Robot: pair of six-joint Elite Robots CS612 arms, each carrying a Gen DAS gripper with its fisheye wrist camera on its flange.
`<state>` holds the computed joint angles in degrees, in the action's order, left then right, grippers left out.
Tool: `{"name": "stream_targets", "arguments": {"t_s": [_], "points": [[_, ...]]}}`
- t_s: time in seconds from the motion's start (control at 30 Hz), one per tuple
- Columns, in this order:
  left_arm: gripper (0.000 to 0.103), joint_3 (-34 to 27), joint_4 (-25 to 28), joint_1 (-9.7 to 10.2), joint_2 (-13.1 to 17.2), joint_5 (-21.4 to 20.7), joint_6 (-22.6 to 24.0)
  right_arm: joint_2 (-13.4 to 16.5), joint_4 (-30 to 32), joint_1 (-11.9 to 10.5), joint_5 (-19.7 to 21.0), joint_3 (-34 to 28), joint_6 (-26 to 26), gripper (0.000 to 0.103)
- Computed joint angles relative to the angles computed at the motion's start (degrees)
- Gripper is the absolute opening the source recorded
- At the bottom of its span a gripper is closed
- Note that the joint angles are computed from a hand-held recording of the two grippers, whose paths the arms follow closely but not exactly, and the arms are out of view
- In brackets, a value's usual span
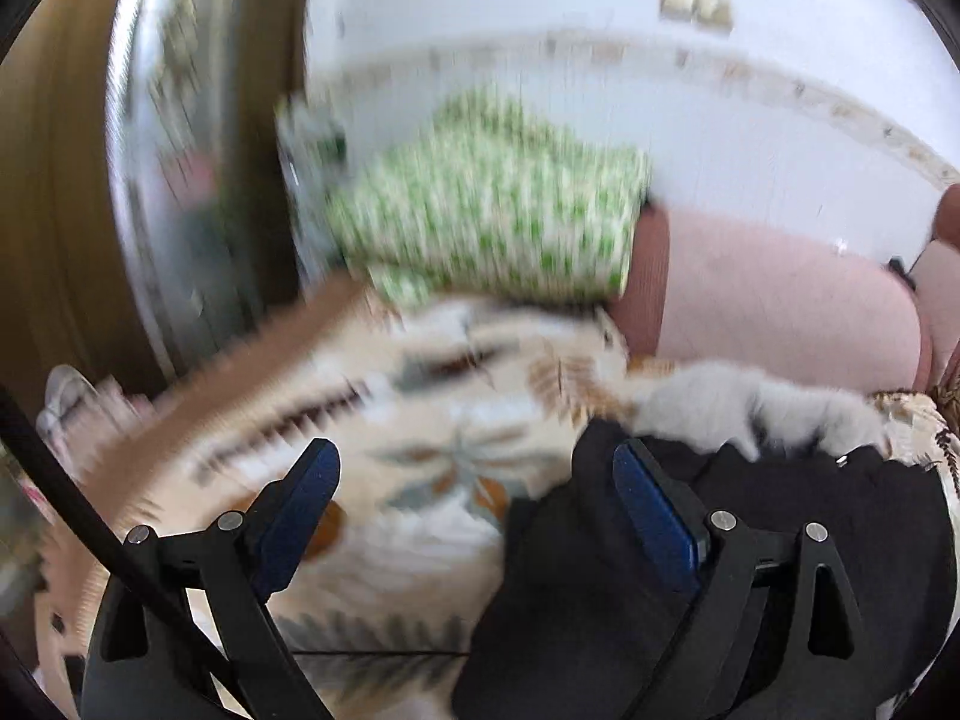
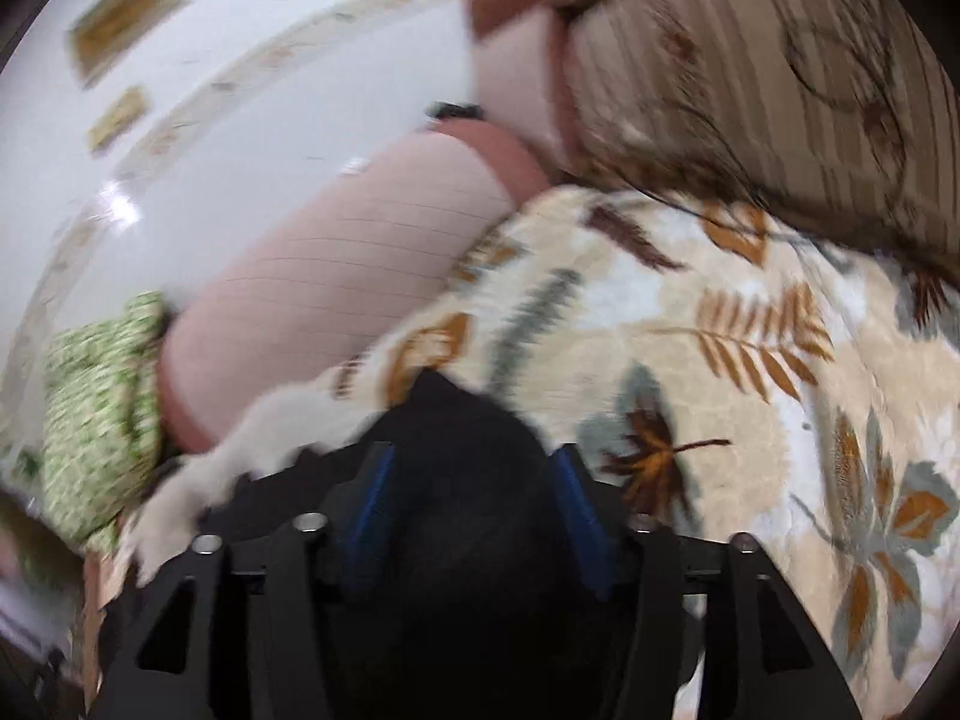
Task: Fold large clothes
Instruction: 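Release the coat bundle and lift both grippers away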
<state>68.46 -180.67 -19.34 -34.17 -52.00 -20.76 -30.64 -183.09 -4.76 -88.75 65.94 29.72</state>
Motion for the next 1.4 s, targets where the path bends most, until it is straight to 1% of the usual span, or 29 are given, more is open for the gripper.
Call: {"name": "stream_targets", "arguments": {"t_s": [0.03, 0.07, 0.1, 0.13, 0.17, 0.23, 0.27, 0.3, 0.33, 0.37, 0.4, 0.47, 0.5, 0.53, 0.63, 0.7, 0.73, 0.77, 0.83, 0.9, 0.97, 1.03, 1.1, 1.17, 1.4], "points": [[0.097, 2.8, -4.8, -0.65, -1.3, 1.2, 1.3, -0.9, -2.1, 0.4, 0.3, 1.7, -1.2, 0.07], [0.098, 4.7, -7.7, -0.88, -2.2, 1.3, 1.7, -1.9, -3.9, 0.9, 0.6, 3.7, -2.3, 0.074], [0.099, 7.1, -10.5, -1.2, -3.5, 1.1, 2.0, -2.8, -5.3, 1.3, 1.2, 5.5, -3.6, 0.077], [0.099, 9.9, -12.0, -1.41, -5.1, -0.3, 1.8, -3.8, -6.4, 1.7, 2.0, 7.4, -5.0, 0.078], [0.1, 12.1, -12.4, -1.31, -6.5, -2.9, 1.5, -4.4, -6.7, 2.0, 2.4, 8.7, -5.9, 0.079], [0.1, 15.6, -10.3, -0.98, -9.0, -8.6, -0.3, -6.2, -7.3, 2.7, 3.2, 12.3, -8.6, 0.079], [0.1, 16.8, -9.3, -0.95, -9.8, -10.6, -0.9, -6.8, -7.6, 3.0, 3.2, 13.9, -9.9, 0.079], [0.1, 17.9, -8.9, -1.07, -10.5, -11.8, -1.3, -7.7, -7.9, 3.4, 2.9, 15.9, -11.7, 0.079], [0.1, 19.5, -9.6, -1.38, -11.2, -12.6, -1.7, -8.3, -8.2, 3.8, 2.4, 17.5, -13.3, 0.079], [0.1, 20.9, -11.0, -1.94, -11.8, -12.4, -1.5, -8.9, -8.4, 4.1, 2.0, 19.0, -14.6, 0.08], [0.1, 21.9, -12.5, -2.48, -12.0, -12.1, -1.2, -9.4, -8.8, 4.4, 1.8, 20.6, -15.9, 0.08], [0.1, 24.4, -16.6, -3.38, -12.7, -13.3, -0.7, -10.1, -9.8, 4.8, 1.5, 23.0, -17.8, 0.081], [0.1, 25.3, -18.4, -3.59, -13.0, -15.5, -0.9, -10.4, -10.3, 4.9, 1.0, 24.2, -18.5, 0.081], [0.1, 26.3, -19.9, -3.54, -13.3, -19.0, -1.1, -10.8, -11.1, 5.1, 0.2, 25.6, -19.2, 0.081], [0.1, 27.5, -19.6, -3.6, -13.9, -26.4, -1.8, -11.5, -12.3, 5.1, -1.0, 27.8, -20.3, 0.081], [0.1, 27.9, -18.3, -3.8, -14.2, -29.5, -2.5, -11.9, -13.2, 5.1, -2.4, 28.7, -20.4, 0.081], [0.1, 28.2, -17.4, -3.94, -14.4, -31.5, -2.3, -12.1, -13.9, 5.1, -3.8, 29.2, -20.2, 0.081], [0.1, 28.3, -17.0, -4.14, -14.5, -32.3, -1.8, -12.2, -14.3, 5.1, -4.9, 29.5, -19.9, 0.082], [0.1, 28.5, -16.1, -4.84, -14.6, -32.8, 0.9, -12.4, -15.0, 5.1, -7.2, 29.9, -19.0, 0.085], [0.1, 28.4, -15.0, -5.37, -14.3, -32.9, 2.9, -12.4, -15.3, 5.0, -8.1, 30.1, -18.2, 0.086], [0.1, 28.4, -14.1, -6.04, -14.0, -30.6, 3.9, -12.3, -14.9, 4.8, -8.6, 30.2, -17.7, 0.086], [0.1, 28.2, -13.1, -6.84, -13.6, -26.5, 4.3, -12.1, -13.9, 4.8, -9.0, 30.1, -17.7, 0.086], [0.1, 27.8, -12.4, -7.01, -13.2, -24.2, 4.9, -12.0, -12.5, 4.8, -9.1, 29.8, -17.9, 0.086], [0.1, 27.3, -11.3, -7.16, -12.8, -22.2, 5.0, -11.8, -11.7, 4.9, -9.1, 29.5, -18.1, 0.086], [0.1, 25.5, -5.2, -6.42, -11.8, -20.7, 2.6, -11.3, -10.5, 5.9, -9.7, 28.5, -20.9, 0.086]]}}
